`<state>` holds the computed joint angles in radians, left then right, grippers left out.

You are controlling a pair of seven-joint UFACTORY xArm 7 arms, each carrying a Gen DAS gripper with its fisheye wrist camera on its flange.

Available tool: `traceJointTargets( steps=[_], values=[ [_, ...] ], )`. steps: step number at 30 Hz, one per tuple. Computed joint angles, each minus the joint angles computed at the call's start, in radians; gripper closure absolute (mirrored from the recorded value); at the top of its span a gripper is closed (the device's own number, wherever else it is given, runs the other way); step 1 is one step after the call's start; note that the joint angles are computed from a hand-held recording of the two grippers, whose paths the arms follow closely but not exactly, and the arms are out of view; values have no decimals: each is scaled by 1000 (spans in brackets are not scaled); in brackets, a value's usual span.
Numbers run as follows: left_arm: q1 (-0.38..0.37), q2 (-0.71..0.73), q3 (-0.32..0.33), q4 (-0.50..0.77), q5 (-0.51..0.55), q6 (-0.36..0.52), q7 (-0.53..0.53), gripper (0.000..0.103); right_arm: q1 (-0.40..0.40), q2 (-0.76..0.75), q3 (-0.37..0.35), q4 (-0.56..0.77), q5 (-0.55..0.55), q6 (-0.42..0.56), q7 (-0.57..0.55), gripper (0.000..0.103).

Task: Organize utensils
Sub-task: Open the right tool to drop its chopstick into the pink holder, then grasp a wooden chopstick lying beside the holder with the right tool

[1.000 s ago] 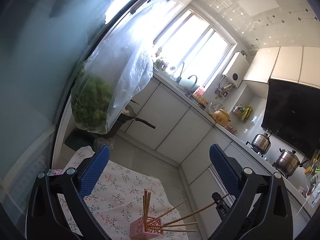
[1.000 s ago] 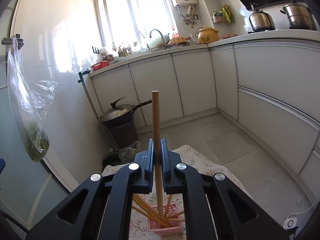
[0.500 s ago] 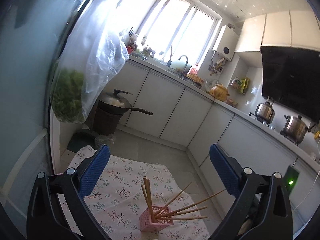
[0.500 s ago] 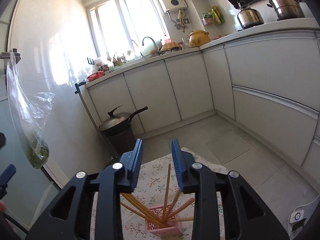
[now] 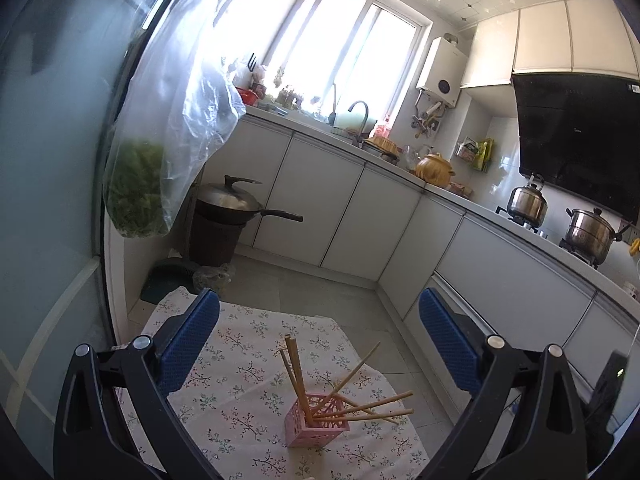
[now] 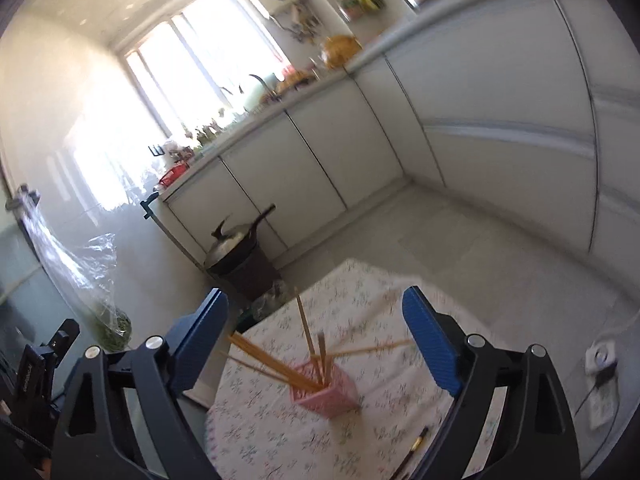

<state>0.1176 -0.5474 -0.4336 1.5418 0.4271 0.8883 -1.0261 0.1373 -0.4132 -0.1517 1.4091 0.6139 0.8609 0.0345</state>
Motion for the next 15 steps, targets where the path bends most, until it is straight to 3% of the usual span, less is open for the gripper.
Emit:
traceJointTargets(
  steps=[3,6,9,15],
  values=[
    [-16,-8,30,-12,-36,-22,-24,7,-2,105,-125,-9,185,226,132,16],
    [-17,-14,32,-18,-39,-49,-28,7,-23,222,-155,-35,335,324,200,16],
    [3,-3,5,-2,-9,-38,-10,7,-42,339,-131,-44,473,333,230,17],
    [-6,37,0,-10,14,-21,27,7,-88,502,-35,9,553,219,285,17]
  ],
)
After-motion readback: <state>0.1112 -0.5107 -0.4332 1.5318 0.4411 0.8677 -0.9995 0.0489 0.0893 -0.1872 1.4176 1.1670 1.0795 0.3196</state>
